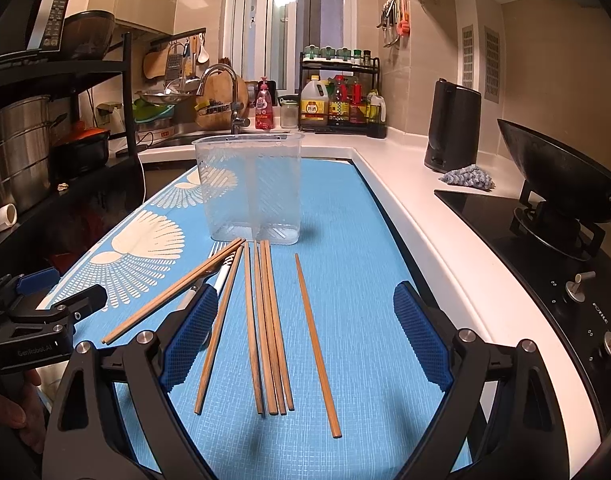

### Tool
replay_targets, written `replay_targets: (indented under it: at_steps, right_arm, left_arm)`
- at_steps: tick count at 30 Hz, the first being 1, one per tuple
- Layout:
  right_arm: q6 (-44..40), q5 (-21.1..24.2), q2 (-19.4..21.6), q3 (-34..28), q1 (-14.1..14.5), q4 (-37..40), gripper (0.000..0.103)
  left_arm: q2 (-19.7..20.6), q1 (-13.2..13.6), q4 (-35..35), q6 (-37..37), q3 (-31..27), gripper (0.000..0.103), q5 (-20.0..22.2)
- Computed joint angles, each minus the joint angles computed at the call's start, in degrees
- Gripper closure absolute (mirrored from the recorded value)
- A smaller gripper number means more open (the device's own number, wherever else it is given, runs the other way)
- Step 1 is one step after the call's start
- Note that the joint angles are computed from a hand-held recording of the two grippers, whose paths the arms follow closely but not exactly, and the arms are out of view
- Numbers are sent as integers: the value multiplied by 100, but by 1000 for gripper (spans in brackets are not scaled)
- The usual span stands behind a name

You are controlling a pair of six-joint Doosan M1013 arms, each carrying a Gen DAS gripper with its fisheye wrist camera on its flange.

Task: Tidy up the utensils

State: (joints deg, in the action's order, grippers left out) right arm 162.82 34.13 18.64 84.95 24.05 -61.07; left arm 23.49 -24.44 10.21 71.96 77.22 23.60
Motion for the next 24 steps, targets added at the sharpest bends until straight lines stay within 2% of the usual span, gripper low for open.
replay_targets:
  at_steps: [24]
  right_arm:
    - [68,-26,0,3,21,-85,15]
  left_arm:
    - [-37,-18,-163,227,66,7,-186]
